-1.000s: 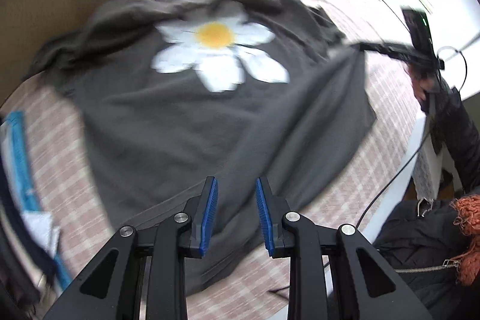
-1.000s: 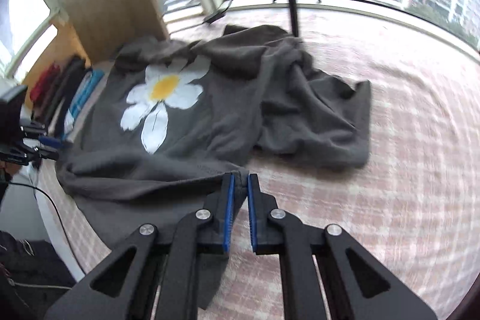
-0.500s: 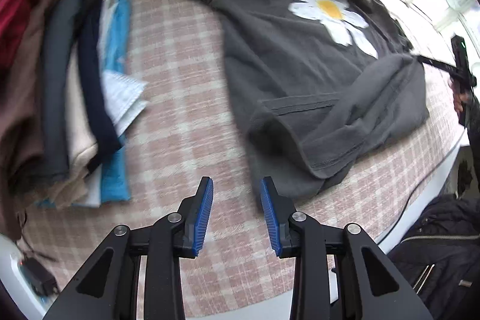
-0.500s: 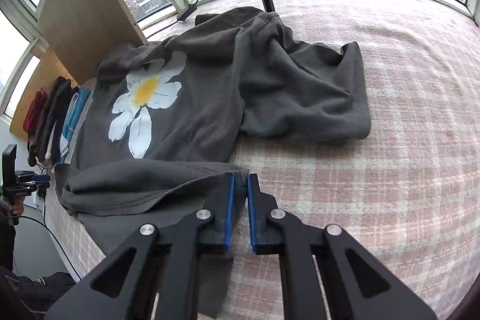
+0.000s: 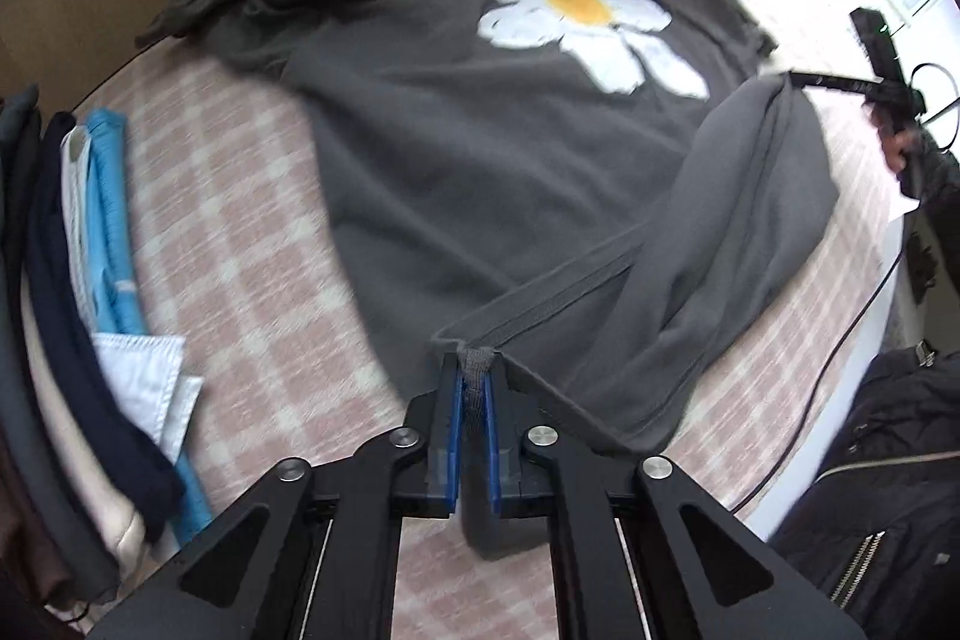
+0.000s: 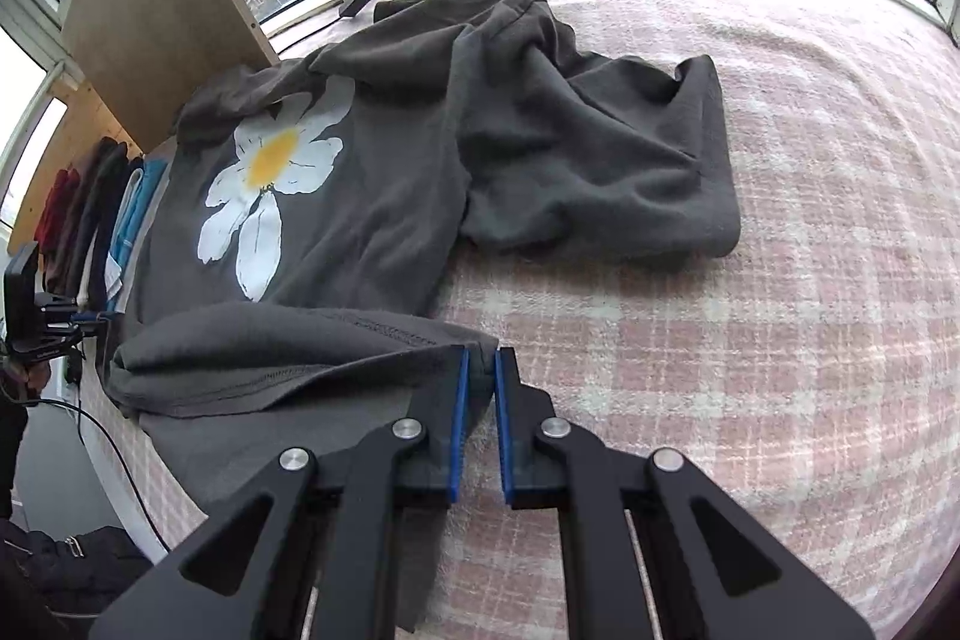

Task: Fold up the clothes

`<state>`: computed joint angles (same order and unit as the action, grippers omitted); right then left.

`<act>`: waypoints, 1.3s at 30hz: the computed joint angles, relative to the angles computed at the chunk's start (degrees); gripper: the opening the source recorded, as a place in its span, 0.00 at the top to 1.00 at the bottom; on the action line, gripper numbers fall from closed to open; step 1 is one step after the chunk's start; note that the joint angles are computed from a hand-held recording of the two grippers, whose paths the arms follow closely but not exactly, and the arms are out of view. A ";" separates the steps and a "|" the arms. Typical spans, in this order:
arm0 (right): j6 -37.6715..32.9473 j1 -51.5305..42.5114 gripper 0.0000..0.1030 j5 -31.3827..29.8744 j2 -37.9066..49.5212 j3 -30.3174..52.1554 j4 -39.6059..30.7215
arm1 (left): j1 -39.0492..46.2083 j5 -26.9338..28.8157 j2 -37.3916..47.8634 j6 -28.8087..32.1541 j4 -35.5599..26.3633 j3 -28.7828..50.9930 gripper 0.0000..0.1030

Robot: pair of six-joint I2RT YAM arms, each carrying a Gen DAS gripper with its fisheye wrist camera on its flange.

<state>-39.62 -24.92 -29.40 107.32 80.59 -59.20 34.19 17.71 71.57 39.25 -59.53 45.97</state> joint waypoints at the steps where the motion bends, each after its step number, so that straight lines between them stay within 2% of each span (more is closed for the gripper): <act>1: -0.02 -0.41 0.92 -0.54 -0.01 0.38 -0.72 | 0.37 0.24 -0.84 -0.29 -1.11 0.82 0.95; 3: -1.09 -2.35 0.92 -3.84 0.85 3.39 -5.10 | 3.80 3.04 -1.60 -1.08 -4.79 4.25 0.95; 6: -2.15 -5.69 0.93 -9.82 4.35 10.49 -12.27 | 15.18 11.89 2.65 -0.90 -8.15 11.36 0.95; 7: -0.48 -6.01 0.97 -10.24 5.51 11.90 -11.82 | 16.47 10.65 4.99 -2.73 -5.12 11.53 0.95; 10: 4.97 -3.90 0.98 -4.33 9.08 13.25 -6.83 | 13.27 -0.62 13.50 -10.02 4.25 9.96 0.95; 14: 3.48 -2.01 0.98 -3.43 11.78 14.43 -7.25 | 11.49 0.79 16.33 -8.73 7.38 8.47 0.95; 16: 0.27 -1.68 0.95 -4.73 11.13 14.26 -8.81 | 10.96 0.23 16.99 -8.60 7.38 8.71 0.95; 19: -3.71 -0.48 0.87 -3.29 8.26 11.49 -7.86 | 9.42 -0.69 16.57 -9.75 6.14 9.56 0.95; 23: -3.54 0.94 0.79 -3.32 9.67 12.04 -9.03 | 9.88 -1.22 17.08 -8.06 5.35 9.93 0.95; 26: -1.96 1.82 0.79 -4.58 11.80 12.98 -9.53 | 9.13 -1.36 17.18 -8.00 5.91 9.37 0.95; 31: -3.18 3.81 0.79 -4.87 13.63 14.41 -11.56 | 7.70 -1.88 17.09 -8.17 6.61 8.54 0.95; 32: -3.30 4.40 0.80 -4.39 12.95 13.55 -10.85 | 7.24 -2.02 16.91 -8.75 7.06 8.24 0.95; 33: -3.41 4.99 0.90 -3.90 12.27 12.70 -10.16 | 6.94 -2.15 16.45 -9.04 7.30 7.99 0.95; 34: -3.67 5.33 0.95 -3.44 11.18 11.84 -9.60 | 6.73 -2.14 15.52 -9.27 7.49 7.60 0.95; 36: -4.98 4.23 0.95 -4.13 7.15 9.71 -9.85 | 7.08 -0.80 12.55 -8.96 6.63 7.04 0.95; 39: -8.84 0.35 0.95 -6.72 0.04 7.66 -13.62 | 12.32 2.97 4.41 -5.55 0.11 7.42 0.95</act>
<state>-48.46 -24.57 -36.13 107.36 88.24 -72.82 46.51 20.68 75.98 33.70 -59.42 53.39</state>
